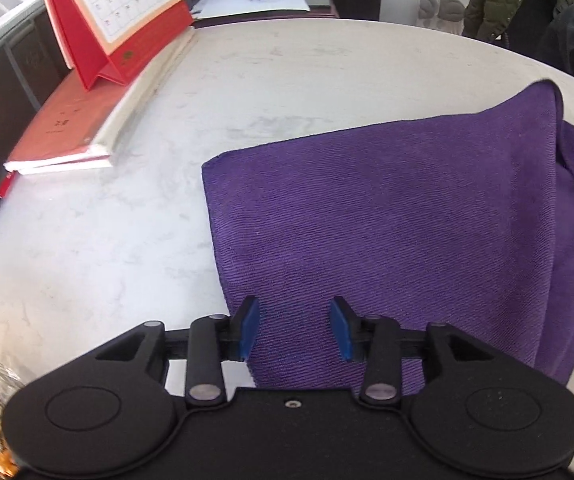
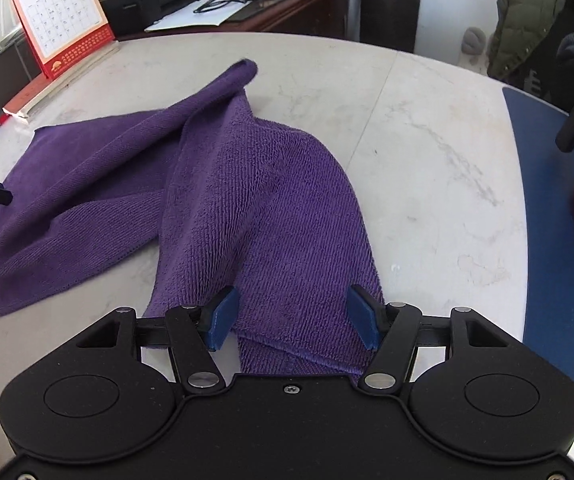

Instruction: Fold towel

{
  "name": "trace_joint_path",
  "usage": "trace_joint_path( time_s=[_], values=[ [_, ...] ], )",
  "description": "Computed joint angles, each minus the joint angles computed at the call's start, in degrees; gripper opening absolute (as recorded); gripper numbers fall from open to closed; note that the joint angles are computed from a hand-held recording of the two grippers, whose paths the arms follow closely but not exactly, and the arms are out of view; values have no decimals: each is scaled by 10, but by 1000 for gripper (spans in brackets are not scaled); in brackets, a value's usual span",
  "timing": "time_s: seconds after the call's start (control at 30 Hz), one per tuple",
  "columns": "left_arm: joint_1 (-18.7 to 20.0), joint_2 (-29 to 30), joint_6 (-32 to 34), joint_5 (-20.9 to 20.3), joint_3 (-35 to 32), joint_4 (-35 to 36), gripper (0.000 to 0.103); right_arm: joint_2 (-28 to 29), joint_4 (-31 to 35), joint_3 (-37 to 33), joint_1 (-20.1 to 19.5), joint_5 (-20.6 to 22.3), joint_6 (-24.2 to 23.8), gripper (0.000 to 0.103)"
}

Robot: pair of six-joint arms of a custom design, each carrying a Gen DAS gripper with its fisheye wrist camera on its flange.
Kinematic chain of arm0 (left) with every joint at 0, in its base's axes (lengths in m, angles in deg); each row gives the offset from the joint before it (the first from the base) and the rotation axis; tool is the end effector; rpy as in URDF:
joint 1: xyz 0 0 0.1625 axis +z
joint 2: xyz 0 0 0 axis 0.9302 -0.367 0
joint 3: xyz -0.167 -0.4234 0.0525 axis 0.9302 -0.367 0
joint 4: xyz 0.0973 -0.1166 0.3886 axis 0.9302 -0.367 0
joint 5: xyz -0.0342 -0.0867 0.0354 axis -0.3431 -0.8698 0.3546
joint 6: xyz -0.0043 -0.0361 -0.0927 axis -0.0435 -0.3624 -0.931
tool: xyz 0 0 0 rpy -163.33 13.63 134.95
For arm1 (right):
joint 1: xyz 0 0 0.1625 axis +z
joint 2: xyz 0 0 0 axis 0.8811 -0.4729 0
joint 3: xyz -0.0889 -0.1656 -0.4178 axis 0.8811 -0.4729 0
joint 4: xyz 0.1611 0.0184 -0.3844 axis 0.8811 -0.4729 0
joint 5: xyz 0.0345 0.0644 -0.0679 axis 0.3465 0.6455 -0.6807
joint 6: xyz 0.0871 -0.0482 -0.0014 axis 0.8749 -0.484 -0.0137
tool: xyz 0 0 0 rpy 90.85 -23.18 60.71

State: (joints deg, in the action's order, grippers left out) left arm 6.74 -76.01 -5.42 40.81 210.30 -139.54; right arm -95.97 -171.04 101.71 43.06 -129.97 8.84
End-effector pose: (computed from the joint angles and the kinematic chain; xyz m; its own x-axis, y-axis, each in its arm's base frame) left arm 0.0946 -0.4452 0.2752 -0.6181 0.1924 -0.7622 0.4841 0.8570 -0.1763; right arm 0.1682 -0.3590 -0.0015 -0.7411 -0.1371 0.6573 -0.4334 0.8454 -0.3122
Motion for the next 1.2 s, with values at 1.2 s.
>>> trace_joint_path(
  time_s=[1.2],
  values=[
    [-106, -34, -85, -108, 126, -32, 28, 32, 43, 8, 111, 27, -183, 59]
  ],
)
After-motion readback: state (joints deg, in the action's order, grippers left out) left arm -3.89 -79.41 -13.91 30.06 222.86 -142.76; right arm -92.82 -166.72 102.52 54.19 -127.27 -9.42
